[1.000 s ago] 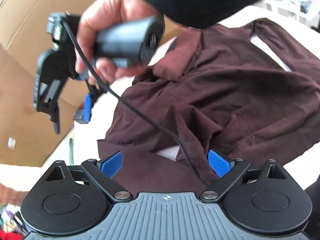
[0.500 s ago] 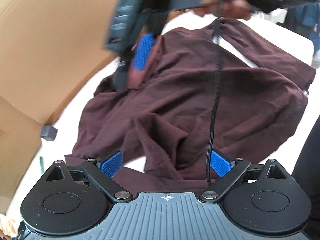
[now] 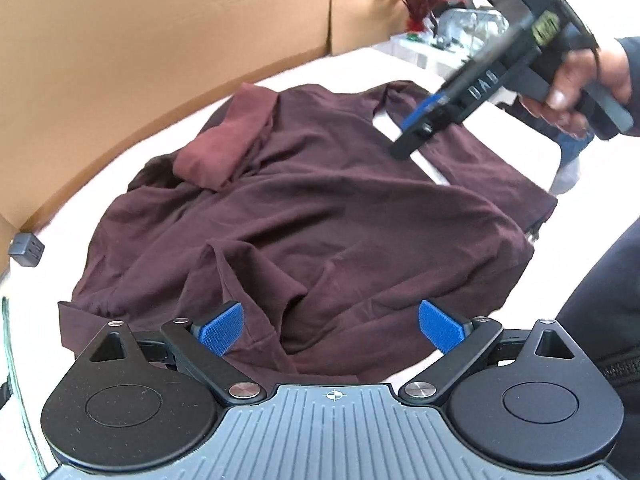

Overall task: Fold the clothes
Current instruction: 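Grasp the shirt body with the left gripper while the right gripper pulls the hem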

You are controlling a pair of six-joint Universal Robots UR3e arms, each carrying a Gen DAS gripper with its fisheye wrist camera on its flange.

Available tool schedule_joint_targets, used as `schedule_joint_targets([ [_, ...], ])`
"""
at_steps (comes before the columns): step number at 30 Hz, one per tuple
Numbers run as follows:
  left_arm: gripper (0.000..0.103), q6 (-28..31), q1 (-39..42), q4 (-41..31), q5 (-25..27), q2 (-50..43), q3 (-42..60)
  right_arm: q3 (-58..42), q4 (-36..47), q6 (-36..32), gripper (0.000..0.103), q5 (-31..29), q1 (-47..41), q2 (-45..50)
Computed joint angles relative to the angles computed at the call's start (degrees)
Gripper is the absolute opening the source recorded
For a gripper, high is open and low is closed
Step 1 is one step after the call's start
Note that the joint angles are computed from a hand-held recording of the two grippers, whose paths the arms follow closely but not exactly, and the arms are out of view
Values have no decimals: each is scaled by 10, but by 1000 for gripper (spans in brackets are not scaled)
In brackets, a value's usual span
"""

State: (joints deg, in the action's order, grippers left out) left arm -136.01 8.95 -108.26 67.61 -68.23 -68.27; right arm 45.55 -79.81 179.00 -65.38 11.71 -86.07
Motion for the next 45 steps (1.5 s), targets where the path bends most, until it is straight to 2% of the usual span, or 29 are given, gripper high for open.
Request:
schedule_joint_targets([
  [4,100,-49,-31,47,37,-5,-6,49,-9,-5,64,7,-17,-37],
  [7,100,-94,-78,113,111,-14,-33,69,-5,-8,64,11,-24,-56],
  [11,100,-118,-127,192,200,-21,-84,100,15,-13,64,23,-35,-90],
  [15,99,-118,-142,229,229,-27,-118,135,32,-10,64,26,-36,-125],
  [19,94,-126,-158,245,247,-41,-137,174,37,-4,64,25,-36,-160],
  [21,87,-139,-169,251,268,-52,-142,191,35,1,64,23,-35,-175],
  [22,78,-147,-173,246,277,-59,-139,199,34,3,64,24,-36,-182],
  [24,39,-170,-171,231,288,-71,-131,211,31,6,64,25,-36,-192],
  [29,20,-205,-124,191,257,-65,-120,226,36,9,64,30,-34,-205],
  [38,12,-196,-42,87,203,-23,-70,234,87,-14,65,48,-24,-205],
  [45,8,-166,24,-8,184,14,-29,300,25,-14,64,68,-4,-198],
])
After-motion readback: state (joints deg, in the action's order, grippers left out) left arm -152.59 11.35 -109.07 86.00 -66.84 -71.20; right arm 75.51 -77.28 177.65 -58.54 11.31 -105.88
